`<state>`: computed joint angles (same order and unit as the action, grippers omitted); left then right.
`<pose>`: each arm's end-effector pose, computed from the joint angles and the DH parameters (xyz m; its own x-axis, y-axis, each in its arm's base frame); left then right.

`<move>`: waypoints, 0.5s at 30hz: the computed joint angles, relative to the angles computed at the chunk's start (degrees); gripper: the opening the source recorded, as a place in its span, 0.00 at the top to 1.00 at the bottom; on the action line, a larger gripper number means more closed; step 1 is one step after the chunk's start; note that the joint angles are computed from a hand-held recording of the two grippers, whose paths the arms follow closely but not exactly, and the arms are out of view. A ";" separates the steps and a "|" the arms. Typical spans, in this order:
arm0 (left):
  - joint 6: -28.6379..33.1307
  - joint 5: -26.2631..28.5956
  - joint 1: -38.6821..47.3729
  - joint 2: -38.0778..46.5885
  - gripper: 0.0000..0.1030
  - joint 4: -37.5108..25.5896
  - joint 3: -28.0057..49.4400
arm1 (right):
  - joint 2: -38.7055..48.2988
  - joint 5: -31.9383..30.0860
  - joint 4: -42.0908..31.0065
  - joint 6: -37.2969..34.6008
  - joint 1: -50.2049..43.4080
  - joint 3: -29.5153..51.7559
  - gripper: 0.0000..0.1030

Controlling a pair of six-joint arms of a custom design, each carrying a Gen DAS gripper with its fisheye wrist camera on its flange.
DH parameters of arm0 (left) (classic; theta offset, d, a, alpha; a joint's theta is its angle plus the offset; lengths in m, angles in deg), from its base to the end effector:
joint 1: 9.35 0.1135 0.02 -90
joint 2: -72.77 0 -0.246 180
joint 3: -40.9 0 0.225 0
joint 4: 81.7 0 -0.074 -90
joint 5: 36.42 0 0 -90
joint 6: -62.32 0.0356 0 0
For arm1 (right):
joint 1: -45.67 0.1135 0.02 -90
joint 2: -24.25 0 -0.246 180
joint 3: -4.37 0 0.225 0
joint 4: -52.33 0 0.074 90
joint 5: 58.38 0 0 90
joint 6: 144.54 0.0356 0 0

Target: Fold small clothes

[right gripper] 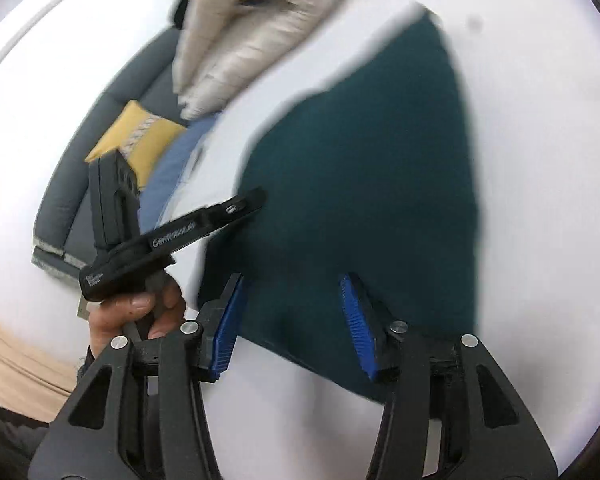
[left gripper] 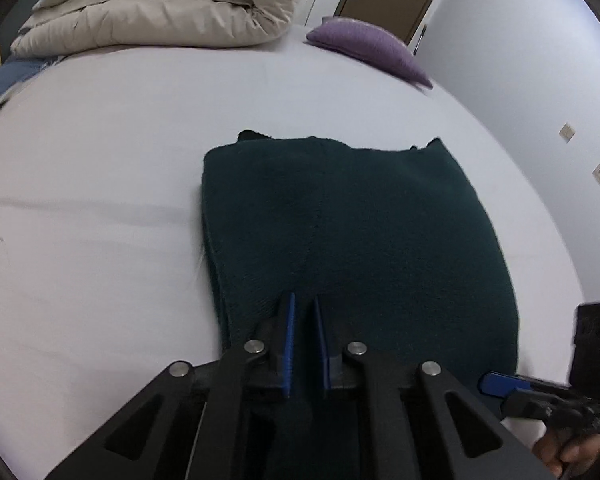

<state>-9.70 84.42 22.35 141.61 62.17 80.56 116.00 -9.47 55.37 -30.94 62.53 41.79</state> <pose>0.1554 0.0745 0.1382 -0.8183 -0.1939 -0.5411 -0.0172 0.9492 -0.3141 0.2055 0.0867 0.0979 -0.9293 0.0336 -0.3678 -0.2618 0.6423 0.7203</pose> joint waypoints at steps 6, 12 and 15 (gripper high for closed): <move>3.08 1.34 2.28 2.05 0.88 -2.17 2.13 | 0.02 -9.36 4.43 -2.85 -10.16 -7.36 0.65; 0.01 -0.42 0.21 1.34 0.88 0.64 1.49 | -4.10 -11.57 -12.39 -7.53 -15.22 5.60 0.52; -0.40 0.20 0.44 3.82 0.88 2.32 1.99 | 2.41 -8.35 -10.95 -1.78 -10.90 15.59 0.52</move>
